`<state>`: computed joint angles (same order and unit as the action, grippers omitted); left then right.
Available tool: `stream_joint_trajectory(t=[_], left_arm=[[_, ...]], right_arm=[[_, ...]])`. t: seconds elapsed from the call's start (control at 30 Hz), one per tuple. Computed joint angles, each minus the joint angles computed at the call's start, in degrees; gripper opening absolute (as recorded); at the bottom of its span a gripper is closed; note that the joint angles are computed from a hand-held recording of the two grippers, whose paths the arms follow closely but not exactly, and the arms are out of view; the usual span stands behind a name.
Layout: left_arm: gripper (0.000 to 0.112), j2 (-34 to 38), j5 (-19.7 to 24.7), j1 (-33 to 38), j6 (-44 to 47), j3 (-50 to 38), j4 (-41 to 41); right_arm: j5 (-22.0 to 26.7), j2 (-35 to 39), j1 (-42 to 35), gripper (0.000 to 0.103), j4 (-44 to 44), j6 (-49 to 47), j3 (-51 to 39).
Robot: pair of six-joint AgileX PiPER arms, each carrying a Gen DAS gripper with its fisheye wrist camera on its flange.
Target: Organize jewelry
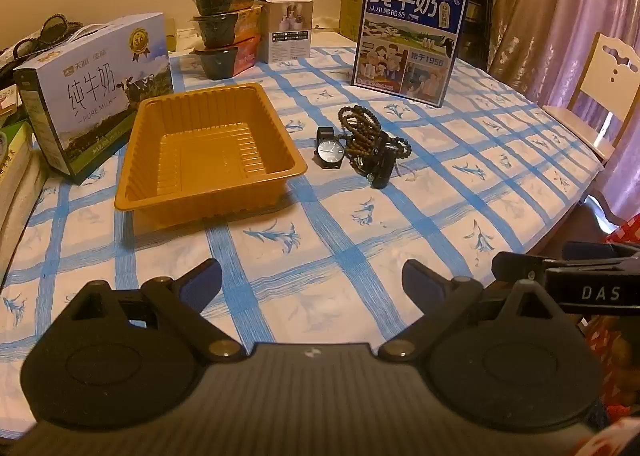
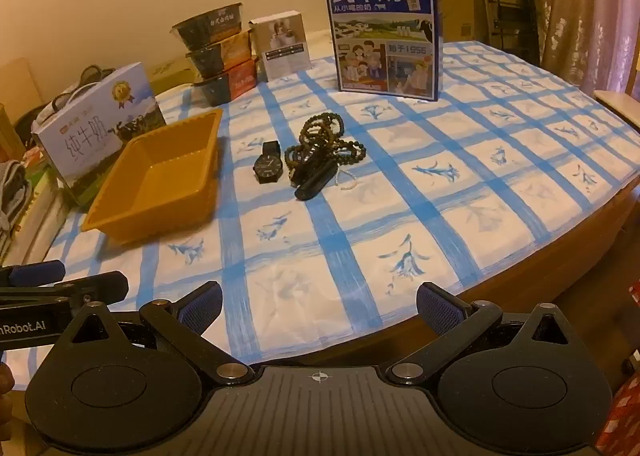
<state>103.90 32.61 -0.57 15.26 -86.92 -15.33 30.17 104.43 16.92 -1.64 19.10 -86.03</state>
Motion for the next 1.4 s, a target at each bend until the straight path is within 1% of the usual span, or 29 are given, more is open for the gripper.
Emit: stream_joint_trajectory(t=[1.4], left_arm=[[0.096, 0.0, -0.1, 0.0, 0.3, 0.1, -0.4]], right_arm=[[0.0, -0.2, 0.3, 0.103, -1.7, 0.8, -0.1]])
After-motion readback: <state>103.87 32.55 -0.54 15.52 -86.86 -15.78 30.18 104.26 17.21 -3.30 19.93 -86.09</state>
